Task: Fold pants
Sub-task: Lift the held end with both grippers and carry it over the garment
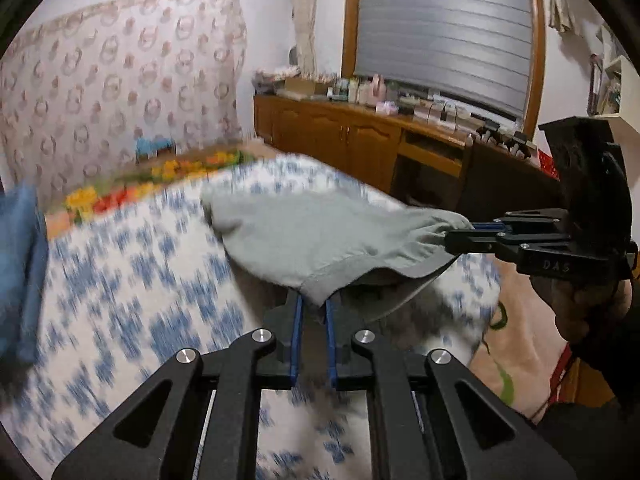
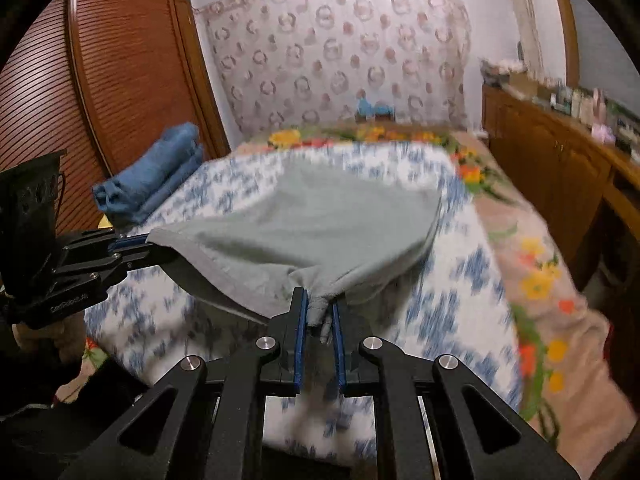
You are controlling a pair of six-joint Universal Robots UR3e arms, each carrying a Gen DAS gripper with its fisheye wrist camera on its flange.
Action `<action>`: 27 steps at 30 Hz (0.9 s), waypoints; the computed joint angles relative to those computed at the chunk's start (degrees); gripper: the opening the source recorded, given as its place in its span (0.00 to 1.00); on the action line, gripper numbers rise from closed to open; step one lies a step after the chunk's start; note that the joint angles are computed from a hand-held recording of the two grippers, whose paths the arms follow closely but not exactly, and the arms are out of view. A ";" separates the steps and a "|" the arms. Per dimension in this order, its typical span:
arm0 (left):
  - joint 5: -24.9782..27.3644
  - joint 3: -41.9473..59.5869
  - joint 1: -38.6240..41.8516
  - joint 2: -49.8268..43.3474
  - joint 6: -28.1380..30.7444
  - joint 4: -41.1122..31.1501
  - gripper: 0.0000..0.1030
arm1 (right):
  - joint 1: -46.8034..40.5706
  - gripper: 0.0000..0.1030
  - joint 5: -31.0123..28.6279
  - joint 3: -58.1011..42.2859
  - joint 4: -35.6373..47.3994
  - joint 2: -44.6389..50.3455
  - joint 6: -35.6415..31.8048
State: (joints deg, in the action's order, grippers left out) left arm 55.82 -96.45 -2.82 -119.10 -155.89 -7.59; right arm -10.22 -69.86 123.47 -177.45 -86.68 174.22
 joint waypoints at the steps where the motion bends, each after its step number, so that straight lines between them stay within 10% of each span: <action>1: -0.29 1.42 0.02 0.08 -0.29 -0.36 0.10 | 0.02 0.11 -0.15 -0.60 0.16 -0.59 -0.17; 27: -7.33 12.36 12.48 7.95 -7.77 0.89 0.09 | 6.73 0.11 2.50 -24.24 1.16 3.40 -4.94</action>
